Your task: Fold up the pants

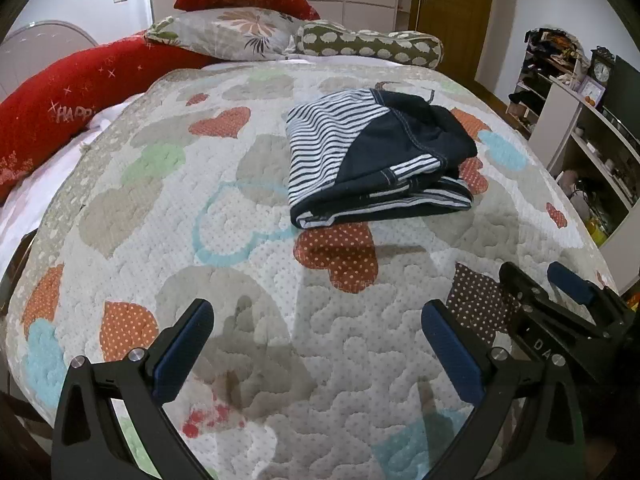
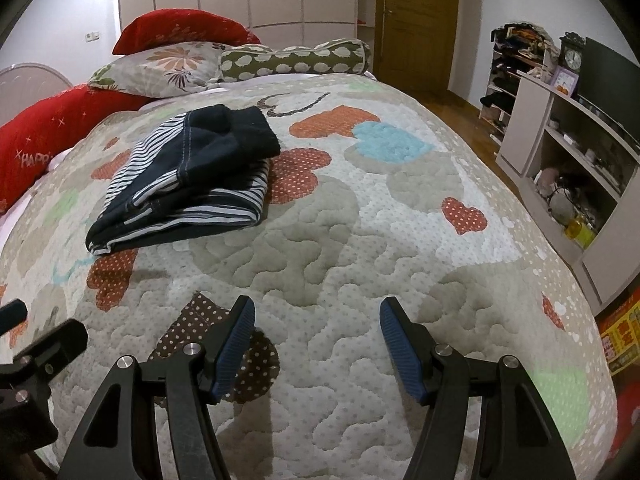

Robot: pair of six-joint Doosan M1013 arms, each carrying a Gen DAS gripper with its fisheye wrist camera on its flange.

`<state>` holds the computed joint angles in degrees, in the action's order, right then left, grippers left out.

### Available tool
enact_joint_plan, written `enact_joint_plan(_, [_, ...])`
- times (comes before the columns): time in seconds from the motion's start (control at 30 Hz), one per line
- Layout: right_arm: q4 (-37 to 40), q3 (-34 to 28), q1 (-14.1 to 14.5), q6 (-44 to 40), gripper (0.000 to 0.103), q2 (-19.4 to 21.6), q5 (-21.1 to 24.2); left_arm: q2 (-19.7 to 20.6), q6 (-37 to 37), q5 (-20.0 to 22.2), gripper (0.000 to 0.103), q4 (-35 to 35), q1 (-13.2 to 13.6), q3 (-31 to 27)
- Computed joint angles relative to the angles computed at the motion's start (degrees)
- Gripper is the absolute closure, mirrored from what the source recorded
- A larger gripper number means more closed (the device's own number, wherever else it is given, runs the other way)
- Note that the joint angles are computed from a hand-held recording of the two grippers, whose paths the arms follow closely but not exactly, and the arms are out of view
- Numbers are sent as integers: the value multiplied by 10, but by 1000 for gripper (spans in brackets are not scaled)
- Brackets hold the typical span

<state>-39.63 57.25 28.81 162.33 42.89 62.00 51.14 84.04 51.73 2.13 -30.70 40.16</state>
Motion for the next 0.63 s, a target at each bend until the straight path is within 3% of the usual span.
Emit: enact_joint_plan(0.63, [16, -6, -2, -16, 33, 3, -15, 14, -2, 39, 0, -23, 5, -23])
